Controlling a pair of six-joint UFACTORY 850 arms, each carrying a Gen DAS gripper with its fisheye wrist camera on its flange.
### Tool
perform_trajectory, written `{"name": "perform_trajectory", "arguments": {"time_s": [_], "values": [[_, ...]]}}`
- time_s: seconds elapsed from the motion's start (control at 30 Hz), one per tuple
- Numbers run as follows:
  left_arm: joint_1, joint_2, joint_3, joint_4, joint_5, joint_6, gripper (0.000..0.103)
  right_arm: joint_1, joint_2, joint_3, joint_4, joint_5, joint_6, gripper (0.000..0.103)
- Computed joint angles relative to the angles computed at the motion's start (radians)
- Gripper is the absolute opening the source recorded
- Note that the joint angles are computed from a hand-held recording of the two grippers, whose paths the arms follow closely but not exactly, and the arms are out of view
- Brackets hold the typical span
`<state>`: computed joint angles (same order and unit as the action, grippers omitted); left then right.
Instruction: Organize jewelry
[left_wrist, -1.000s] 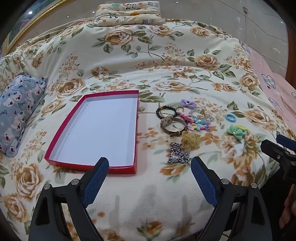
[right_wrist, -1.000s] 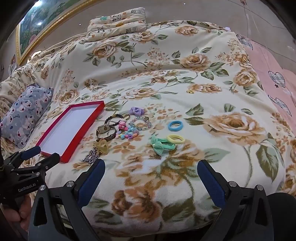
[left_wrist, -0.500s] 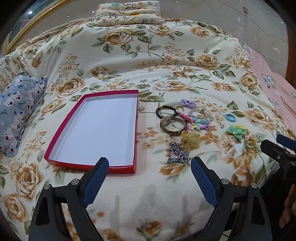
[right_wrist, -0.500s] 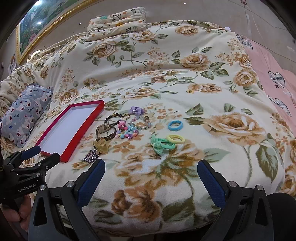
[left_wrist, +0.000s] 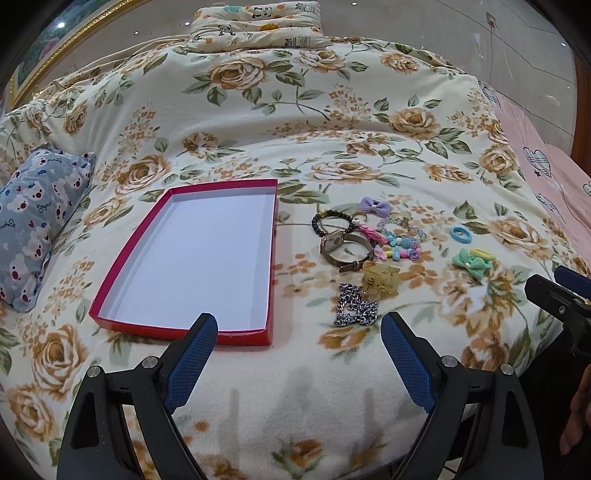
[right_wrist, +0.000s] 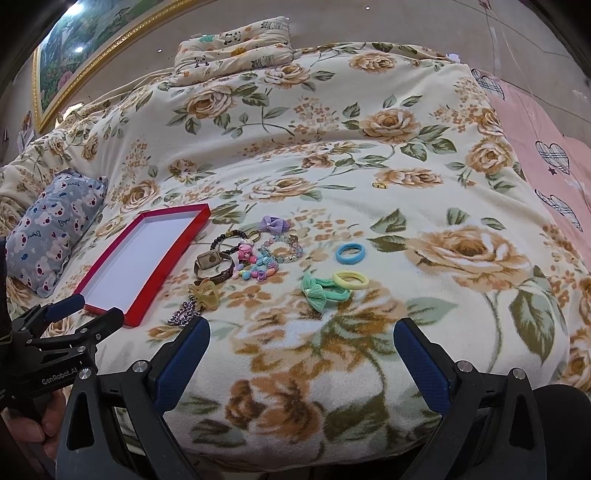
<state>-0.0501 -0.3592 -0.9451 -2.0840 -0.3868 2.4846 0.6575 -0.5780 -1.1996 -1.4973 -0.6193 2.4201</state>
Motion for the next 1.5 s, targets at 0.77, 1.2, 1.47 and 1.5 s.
{"name": "perform_trajectory", "arguments": {"time_s": [0.77,1.2,1.47,1.5], "values": [[0.001,-0.005,-0.003,0.008,0.001,-0.01,0.091,-0.001,-0.001,-0.003,-0.014,0.01,0.011,0.101],[0.0,-0.031,-0.035,0.108,0.012,-0.125,0.091,-0.007,0.0,0.009,-0.034,0.026,0.047,0.101],[-0.012,-0.067,-0.094,0.281,0.02,-0.298,0.089,-0.023,-0.001,0.024,-0.076,0.059,0.089,0.1],[-0.013,-0.071,-0.101,0.299,0.018,-0.314,0.089,-0.027,-0.001,0.026,-0.083,0.066,0.097,0.1]]}}
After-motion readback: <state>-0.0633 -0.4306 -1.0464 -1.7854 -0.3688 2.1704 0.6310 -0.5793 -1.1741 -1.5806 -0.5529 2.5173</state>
